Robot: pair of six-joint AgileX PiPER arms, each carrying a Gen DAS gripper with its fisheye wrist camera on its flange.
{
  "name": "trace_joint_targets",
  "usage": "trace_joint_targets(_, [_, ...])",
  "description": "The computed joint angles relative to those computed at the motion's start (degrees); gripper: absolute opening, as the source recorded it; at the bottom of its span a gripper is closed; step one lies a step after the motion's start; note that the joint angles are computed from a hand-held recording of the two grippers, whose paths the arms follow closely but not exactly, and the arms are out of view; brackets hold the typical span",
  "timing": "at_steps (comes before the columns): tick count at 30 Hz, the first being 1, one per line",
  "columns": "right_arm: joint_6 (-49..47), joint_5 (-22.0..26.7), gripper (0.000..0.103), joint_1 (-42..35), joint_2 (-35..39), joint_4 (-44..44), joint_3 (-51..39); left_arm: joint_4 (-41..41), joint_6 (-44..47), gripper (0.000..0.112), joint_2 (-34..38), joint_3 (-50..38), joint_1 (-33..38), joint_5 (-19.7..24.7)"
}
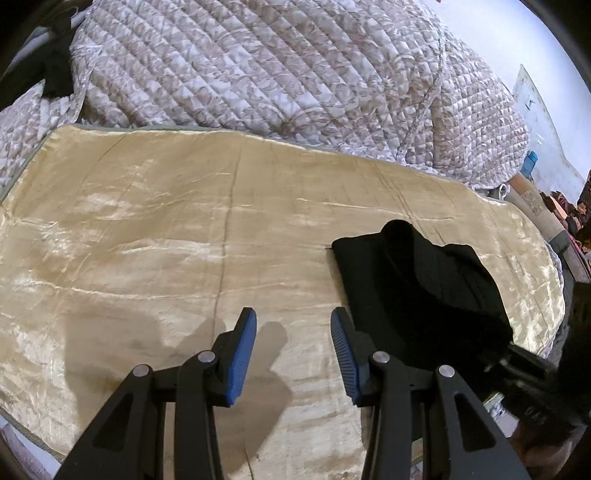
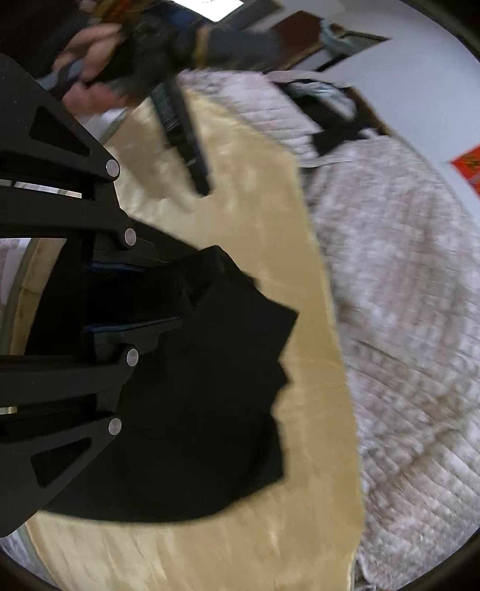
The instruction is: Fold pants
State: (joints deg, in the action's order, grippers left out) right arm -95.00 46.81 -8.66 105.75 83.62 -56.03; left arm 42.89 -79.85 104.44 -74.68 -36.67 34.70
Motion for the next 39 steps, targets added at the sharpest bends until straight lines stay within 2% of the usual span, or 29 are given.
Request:
trace_joint_targets(6, [-4.52, 1.31, 0.020, -0.73, -4.38, 2.84, 3.17, 0.96, -1.34, 0.045, -1.08, 0.77, 0.14, -0.42])
trace_joint_targets(11, [-9.06, -2.92, 0.023, 3.51, -1.05, 3.93, 4.23, 1.20, -1.48, 0.045, -1.34, 0.63, -0.16, -0.39])
trace_joint_targets(13, [-12.97, -1.16, 0.029, 2.71, -1.02, 7.09, 5.95, 1.22, -1.62, 0.045, -1.46, 0.51, -0.14, -0.30])
trace_joint_targets(15, [-9.99, 1.86, 0.045, 1.63, -1.67, 4.10, 5.39, 1.54, -1.93, 0.045, -1.58, 0.38, -0.19, -0.17])
trace_joint_targets(16, [-8.64, 2.98, 0.049, 1.21, -2.21, 2.17, 5.01, 1.72, -2.12, 0.045, -1.61, 0.25, -0.26, -0.06])
trace_joint_targets(17, [-8.68, 3.89, 0.049, 0.84, -2.66, 1.43, 5.14, 1.86, -2.30, 0.045, -1.61, 0.13, -0.31, -0.02])
trace_joint_targets(20, [-11.06, 11.85, 0.049, -2.95, -4.33, 0.01, 5.84, 1.96, -2.28, 0.045, -1.09, -0.75, -0.76, 0.38])
trace_joint_targets(23, [-14.64, 13.78, 0.049, -5.98, -4.95, 4.47, 7.86, 1.15, -1.10, 0.045, -0.50, -2.14, -1.32, 0.70])
trace_joint_targets(24, [-14.74, 12.30, 0.049, -6.36, -4.98, 5.81, 8.48, 1.35, -1.10, 0.045, -0.42, -2.45, -1.60, 0.81])
trace_joint_targets(26, [-11.30, 6.25, 0.047, -5.53, -3.74, 5.57, 7.77, 1.61, -0.59, 0.045, 0.01, -3.49, -2.22, 0.83])
trace_joint_targets(27, [-7.79, 4.16, 0.040, -4.66, -1.92, 2.85, 6.27, 1.18, 0.23, 0.045, 0.39, -4.23, -2.49, 0.91])
trace_joint_targets(28, [-4.11, 2.29, 0.038, -3.13, 0.56, -1.22, 4.55, 0.88, 0.84, 0.045, 0.75, -4.90, -2.80, 0.98])
trace_joint_targets(33, [-0.21, 7.30, 0.037, -6.60, -0.14, -2.94, 1.49, -0.27, 4.73, 0.046, 3.28, -8.89, -3.40, -0.43])
trace_joint_targets(36, [1.05, 5.26, 0.037, -8.14, -0.44, -2.18, -1.85, -4.84, 11.10, 0.047, 5.94, -13.55, -2.51, -2.42])
trace_joint_targets(38, [5.99, 2.56, 0.037, -7.91, 2.02, -5.61, -8.03, -8.49, 17.76, 0.053, 8.83, -17.81, -1.70, -4.51])
trace_joint_targets(39, [8.30, 0.35, 0.037, -7.18, 3.14, -7.52, -10.76, -10.79, 21.33, 0.053, 11.05, -20.98, -1.40, -3.73])
